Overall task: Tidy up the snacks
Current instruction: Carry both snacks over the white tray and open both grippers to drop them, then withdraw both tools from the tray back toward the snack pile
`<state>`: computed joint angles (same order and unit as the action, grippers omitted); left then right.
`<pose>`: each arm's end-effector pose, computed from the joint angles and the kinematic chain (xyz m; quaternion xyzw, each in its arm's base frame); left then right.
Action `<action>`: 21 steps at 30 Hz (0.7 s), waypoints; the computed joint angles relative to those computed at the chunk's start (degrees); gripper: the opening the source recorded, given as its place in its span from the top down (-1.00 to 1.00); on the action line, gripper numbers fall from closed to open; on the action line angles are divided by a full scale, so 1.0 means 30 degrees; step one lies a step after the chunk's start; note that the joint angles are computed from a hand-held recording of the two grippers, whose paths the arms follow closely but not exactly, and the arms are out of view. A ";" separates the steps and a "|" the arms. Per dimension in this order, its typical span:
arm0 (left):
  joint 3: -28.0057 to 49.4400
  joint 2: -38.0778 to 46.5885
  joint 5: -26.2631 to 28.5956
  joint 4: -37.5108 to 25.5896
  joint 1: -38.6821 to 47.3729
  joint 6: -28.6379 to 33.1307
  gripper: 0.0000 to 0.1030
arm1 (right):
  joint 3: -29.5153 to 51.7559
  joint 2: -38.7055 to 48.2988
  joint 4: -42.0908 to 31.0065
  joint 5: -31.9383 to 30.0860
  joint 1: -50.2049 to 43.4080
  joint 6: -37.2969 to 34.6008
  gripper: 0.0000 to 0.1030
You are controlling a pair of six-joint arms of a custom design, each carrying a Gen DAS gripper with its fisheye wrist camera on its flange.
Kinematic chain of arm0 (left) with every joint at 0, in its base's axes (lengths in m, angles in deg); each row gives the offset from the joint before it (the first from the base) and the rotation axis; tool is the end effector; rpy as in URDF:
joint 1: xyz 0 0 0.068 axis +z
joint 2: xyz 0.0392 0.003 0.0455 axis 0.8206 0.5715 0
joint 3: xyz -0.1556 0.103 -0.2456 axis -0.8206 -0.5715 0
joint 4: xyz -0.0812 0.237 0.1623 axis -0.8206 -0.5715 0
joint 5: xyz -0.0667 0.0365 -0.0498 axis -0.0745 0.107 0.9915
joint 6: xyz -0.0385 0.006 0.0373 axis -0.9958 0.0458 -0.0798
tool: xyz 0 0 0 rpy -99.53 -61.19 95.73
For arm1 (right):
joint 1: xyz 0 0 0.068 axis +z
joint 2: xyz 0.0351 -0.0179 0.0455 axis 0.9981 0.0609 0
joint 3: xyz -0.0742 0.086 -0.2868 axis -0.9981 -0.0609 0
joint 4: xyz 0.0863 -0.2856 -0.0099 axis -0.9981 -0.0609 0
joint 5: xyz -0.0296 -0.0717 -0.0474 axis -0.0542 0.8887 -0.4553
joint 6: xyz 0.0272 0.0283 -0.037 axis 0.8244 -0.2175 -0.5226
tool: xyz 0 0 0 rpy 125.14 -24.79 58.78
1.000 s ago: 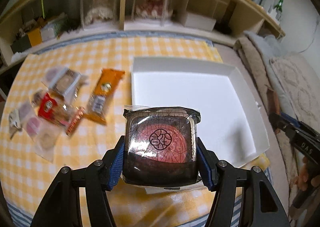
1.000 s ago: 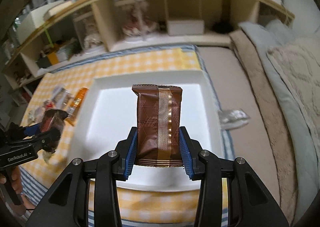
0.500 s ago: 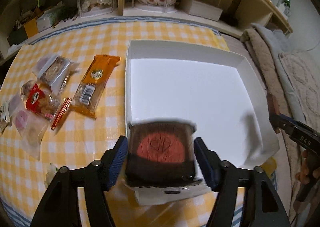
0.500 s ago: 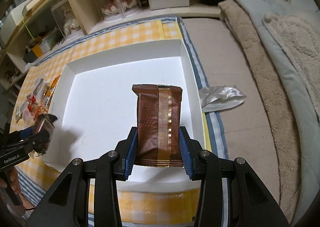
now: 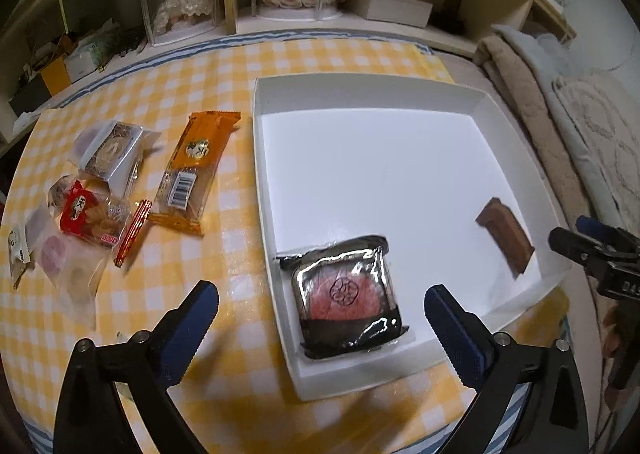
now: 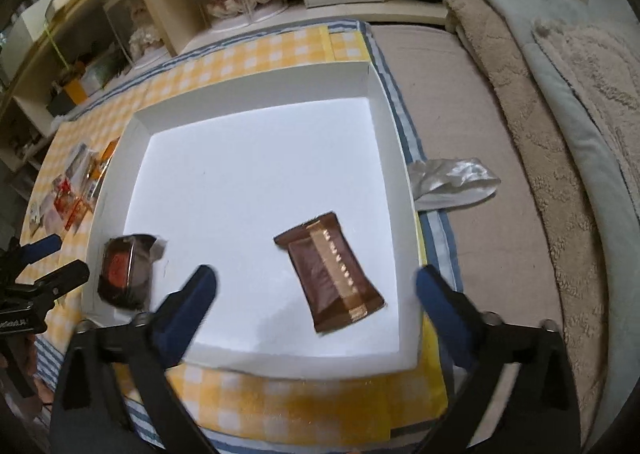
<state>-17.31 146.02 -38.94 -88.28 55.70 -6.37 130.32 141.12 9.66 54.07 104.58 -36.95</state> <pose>0.3513 -0.0048 0.2300 0.1572 0.9555 -0.0796 0.2365 0.2297 0.0750 0.2308 0.0571 0.9728 0.0819 0.2090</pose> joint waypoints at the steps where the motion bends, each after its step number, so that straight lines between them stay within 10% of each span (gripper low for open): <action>1: -0.0078 -0.0062 -0.0032 -0.0013 0.0038 0.0110 -1.00 | -0.0078 -0.0201 -0.0100 0.0064 0.0143 0.0063 -1.00; 21: -0.0735 -0.3752 0.1407 -0.2226 0.1872 0.1433 -1.00 | 0.0656 -0.3045 -0.2829 0.2013 0.2872 0.2705 -1.00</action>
<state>-19.51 134.76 -34.72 -94.96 61.32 -2.07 132.29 131.98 1.17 60.11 113.20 -28.84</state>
